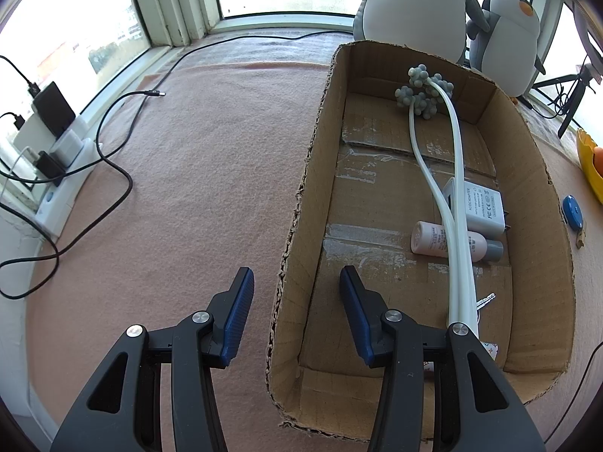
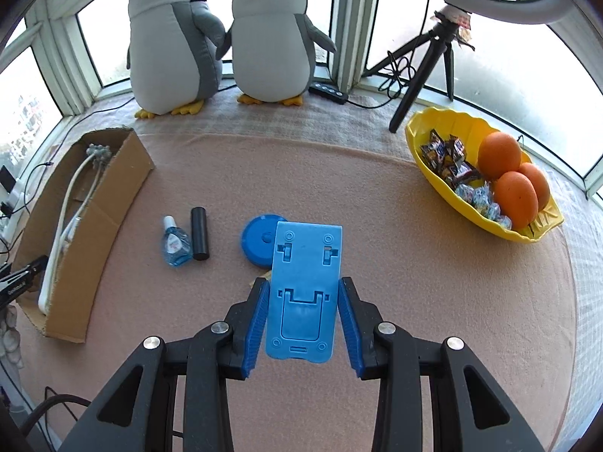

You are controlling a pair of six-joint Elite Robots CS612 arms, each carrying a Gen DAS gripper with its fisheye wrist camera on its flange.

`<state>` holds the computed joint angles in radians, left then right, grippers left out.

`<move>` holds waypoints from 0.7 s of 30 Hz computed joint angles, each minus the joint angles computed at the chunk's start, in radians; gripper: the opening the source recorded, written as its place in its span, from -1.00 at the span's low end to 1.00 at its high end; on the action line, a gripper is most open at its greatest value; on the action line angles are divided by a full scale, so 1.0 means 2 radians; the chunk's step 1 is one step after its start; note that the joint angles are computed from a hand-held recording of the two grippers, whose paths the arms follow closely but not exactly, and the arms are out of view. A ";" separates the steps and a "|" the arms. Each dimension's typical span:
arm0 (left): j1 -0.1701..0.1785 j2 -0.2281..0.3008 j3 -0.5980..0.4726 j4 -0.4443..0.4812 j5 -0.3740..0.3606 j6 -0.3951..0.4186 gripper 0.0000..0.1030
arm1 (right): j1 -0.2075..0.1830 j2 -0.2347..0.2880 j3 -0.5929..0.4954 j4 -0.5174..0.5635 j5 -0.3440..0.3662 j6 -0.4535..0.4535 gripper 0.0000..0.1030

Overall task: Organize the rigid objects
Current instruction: 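Carry the blue phone stand with the right gripper into the box and release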

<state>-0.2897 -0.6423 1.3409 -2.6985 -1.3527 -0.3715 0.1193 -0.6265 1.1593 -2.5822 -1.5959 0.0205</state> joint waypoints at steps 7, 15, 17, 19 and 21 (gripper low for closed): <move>0.000 0.000 0.000 -0.001 0.000 0.000 -0.09 | 0.017 -0.001 -0.015 -0.010 0.040 -0.030 -0.35; 0.000 0.000 0.001 -0.003 0.001 0.001 -0.09 | 0.040 0.013 -0.051 -0.003 0.081 -0.059 -0.35; 0.000 0.000 0.001 -0.003 0.001 0.000 -0.09 | 0.046 0.017 -0.059 0.001 0.088 -0.065 -0.35; 0.000 0.000 0.001 -0.003 0.001 0.000 -0.09 | 0.051 0.021 -0.067 0.004 0.094 -0.072 -0.35; 0.000 0.000 0.001 -0.003 0.001 -0.001 -0.09 | 0.056 0.025 -0.073 0.006 0.097 -0.079 -0.35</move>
<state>-0.2897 -0.6429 1.3421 -2.7049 -1.3516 -0.3725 0.2306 -0.5764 1.0132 -2.5703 -1.4018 -0.1378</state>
